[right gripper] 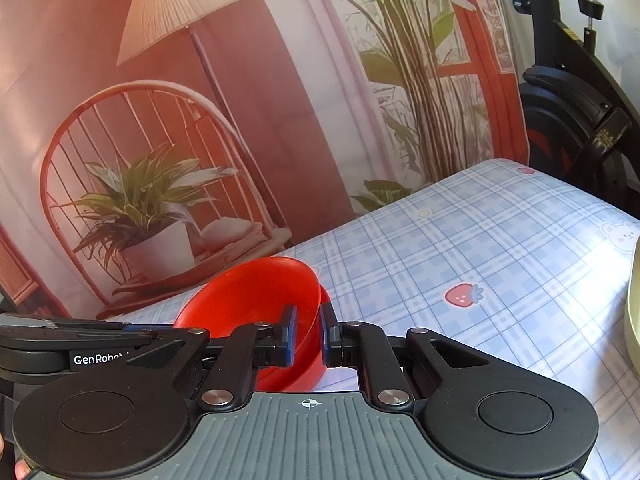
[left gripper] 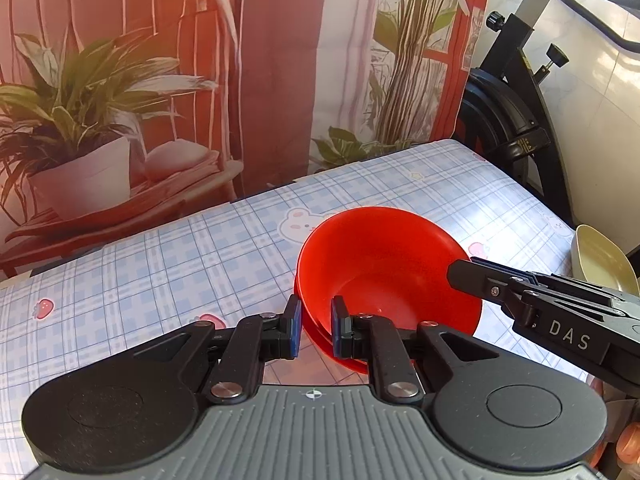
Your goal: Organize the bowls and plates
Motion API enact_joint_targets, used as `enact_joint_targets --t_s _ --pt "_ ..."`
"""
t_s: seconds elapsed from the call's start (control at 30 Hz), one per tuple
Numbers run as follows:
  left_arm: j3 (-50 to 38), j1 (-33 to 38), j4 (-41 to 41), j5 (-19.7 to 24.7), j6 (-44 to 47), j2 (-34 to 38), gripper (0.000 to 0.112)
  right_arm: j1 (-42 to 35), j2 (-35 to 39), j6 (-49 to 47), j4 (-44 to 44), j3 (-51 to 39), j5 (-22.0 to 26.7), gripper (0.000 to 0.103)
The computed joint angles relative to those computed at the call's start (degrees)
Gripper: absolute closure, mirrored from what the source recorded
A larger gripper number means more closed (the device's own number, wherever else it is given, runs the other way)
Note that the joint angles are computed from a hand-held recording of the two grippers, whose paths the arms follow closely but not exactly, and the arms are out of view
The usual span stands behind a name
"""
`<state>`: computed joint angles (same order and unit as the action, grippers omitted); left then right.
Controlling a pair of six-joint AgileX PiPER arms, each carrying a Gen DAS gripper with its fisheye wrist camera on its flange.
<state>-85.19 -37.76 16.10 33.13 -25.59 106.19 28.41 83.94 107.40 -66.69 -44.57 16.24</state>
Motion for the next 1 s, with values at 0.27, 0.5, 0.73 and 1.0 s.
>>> enact_joint_targets --t_s 0.27,0.5,0.73,1.0 --pt "3.28 -0.91 6.03 0.1 -6.01 -3.68 0.087 2.45 -3.03 -5.19 5.77 -0.44 4.87 0.083" --pt "8.99 -1.6 9.92 0.99 -12.47 -12.46 0.087 9.09 -10.18 -10.87 10.91 -2.0 14.57 0.083" --pt "15.63 -4.33 15.34 3.58 -19.14 -23.52 0.086 20.22 -16.52 -10.95 10.06 -4.61 27.99 0.083" --pt "22.23 -9.86 20.58 6.59 -27.8 -33.9 0.086 35.38 -23.58 -8.95 9.14 -5.12 43.39 0.083"
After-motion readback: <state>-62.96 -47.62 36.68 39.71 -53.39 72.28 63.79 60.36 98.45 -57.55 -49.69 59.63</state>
